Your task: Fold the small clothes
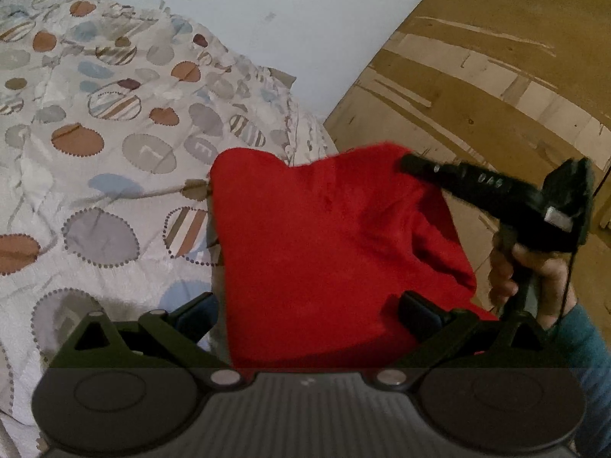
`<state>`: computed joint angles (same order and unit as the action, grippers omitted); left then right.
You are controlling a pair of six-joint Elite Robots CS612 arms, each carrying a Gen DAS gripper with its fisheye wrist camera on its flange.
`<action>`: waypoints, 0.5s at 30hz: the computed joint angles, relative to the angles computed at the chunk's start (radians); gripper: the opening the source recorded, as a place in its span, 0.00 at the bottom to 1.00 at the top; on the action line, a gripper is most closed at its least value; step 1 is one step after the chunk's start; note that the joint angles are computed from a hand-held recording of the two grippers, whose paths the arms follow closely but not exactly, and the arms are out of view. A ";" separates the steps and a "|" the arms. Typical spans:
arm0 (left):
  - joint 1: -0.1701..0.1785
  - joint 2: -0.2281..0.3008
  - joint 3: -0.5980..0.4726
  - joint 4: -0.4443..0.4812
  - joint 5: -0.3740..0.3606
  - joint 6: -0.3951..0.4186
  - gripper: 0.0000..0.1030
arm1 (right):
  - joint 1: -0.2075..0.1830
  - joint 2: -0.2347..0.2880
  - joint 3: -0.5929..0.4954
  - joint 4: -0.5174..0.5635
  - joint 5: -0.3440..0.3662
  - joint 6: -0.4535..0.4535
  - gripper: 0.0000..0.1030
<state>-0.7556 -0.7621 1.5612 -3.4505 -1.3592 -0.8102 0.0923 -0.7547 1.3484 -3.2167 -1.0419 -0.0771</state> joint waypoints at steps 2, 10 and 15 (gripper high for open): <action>0.001 0.002 -0.001 0.000 0.000 -0.007 0.99 | 0.005 -0.010 -0.007 0.036 0.034 -0.087 0.11; -0.006 -0.003 -0.007 0.038 0.031 -0.003 1.00 | 0.033 -0.029 -0.063 0.167 0.061 -0.294 0.11; -0.001 -0.005 -0.007 0.062 0.011 -0.015 1.00 | 0.029 -0.038 -0.060 0.187 0.051 -0.304 0.11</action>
<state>-0.7567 -0.7674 1.5539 -3.3885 -1.3479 -0.8247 0.1210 -0.7928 1.2884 -3.0297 -0.9911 -0.3815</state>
